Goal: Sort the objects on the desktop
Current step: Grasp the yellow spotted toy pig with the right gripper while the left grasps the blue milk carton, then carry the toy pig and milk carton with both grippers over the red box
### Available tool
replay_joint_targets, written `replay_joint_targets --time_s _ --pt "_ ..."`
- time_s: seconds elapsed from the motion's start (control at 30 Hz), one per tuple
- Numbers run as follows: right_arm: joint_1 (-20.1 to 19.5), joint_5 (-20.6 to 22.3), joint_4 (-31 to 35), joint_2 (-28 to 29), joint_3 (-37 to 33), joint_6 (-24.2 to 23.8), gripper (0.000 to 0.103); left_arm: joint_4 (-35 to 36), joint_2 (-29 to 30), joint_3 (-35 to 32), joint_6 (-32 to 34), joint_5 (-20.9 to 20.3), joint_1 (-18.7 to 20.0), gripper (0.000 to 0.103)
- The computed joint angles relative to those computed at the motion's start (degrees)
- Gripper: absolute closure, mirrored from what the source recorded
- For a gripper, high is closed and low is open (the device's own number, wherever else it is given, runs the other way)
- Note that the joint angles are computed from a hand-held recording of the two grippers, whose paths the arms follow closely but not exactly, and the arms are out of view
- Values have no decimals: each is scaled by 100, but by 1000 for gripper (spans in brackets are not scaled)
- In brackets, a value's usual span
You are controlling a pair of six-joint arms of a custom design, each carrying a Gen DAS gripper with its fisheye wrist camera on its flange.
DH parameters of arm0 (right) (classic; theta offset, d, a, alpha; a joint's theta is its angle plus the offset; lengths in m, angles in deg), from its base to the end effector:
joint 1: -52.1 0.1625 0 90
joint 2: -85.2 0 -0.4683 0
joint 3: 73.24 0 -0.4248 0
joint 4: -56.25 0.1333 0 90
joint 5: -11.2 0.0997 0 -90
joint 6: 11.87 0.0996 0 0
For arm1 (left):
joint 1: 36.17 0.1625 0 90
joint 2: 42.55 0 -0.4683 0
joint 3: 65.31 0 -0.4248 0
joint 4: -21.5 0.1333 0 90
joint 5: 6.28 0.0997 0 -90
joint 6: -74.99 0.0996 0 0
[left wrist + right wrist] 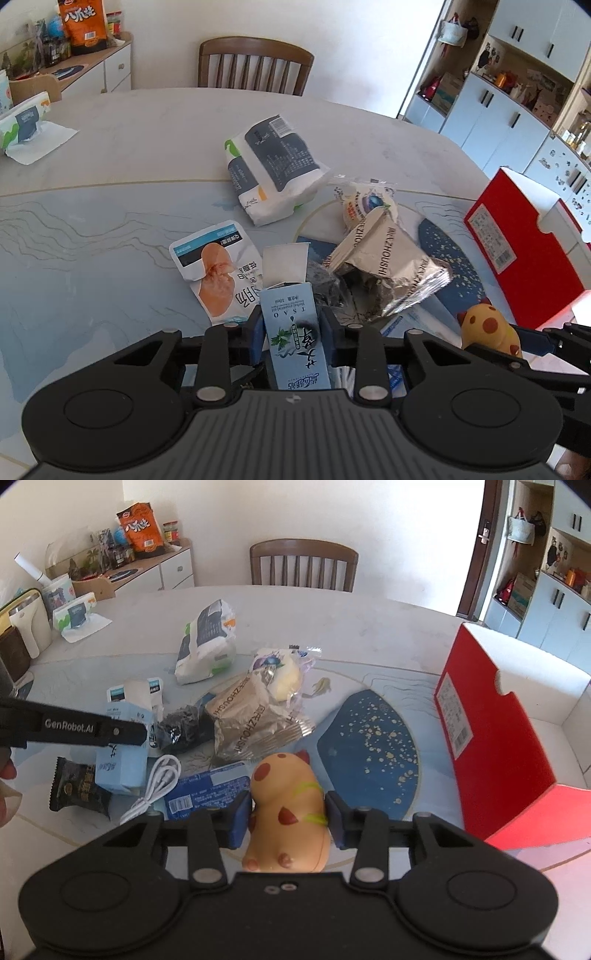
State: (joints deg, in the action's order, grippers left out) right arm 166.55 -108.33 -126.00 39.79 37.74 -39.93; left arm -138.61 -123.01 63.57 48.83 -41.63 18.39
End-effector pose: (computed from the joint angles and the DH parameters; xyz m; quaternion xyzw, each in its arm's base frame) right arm 0.3384 -0.5409 0.0766 0.3635 -0.8698 0.2152 0.2549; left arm -0.0998 -0.5102 0.2899 -0.0155 0.8767 -0.3744 0.3017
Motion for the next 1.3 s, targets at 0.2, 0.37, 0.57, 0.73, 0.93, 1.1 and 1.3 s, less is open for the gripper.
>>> replay_joint_targets --time_s 0.2,0.37,0.57,0.73,0.93,1.1,1.3 --pt "91 -71 -33 -114 59 118 62 56 -164 66 60 -119 -165 73" --pt "163 -109 -94 -243 106 234 62 265 -256 41 53 -205 -326 73" --pt "178 -23 -10 -490 128 330 62 606 -245 -89 -33 -249 -553 73" --pt "101 173 212 -756 101 324 62 665 19 -268 -88 -236 -748 73" --pt "-123 543 618 -1117 8 10 62 629 544 -583 -287 -147 -979 73" --pt "-378 830 912 -1362 -144 -298 62 391 1083 -936 -268 -95 -1118 73" --pt "-698 1070 1179 -1583 -339 -552 62 196 1732 -1497 -156 -45 -1217 73"
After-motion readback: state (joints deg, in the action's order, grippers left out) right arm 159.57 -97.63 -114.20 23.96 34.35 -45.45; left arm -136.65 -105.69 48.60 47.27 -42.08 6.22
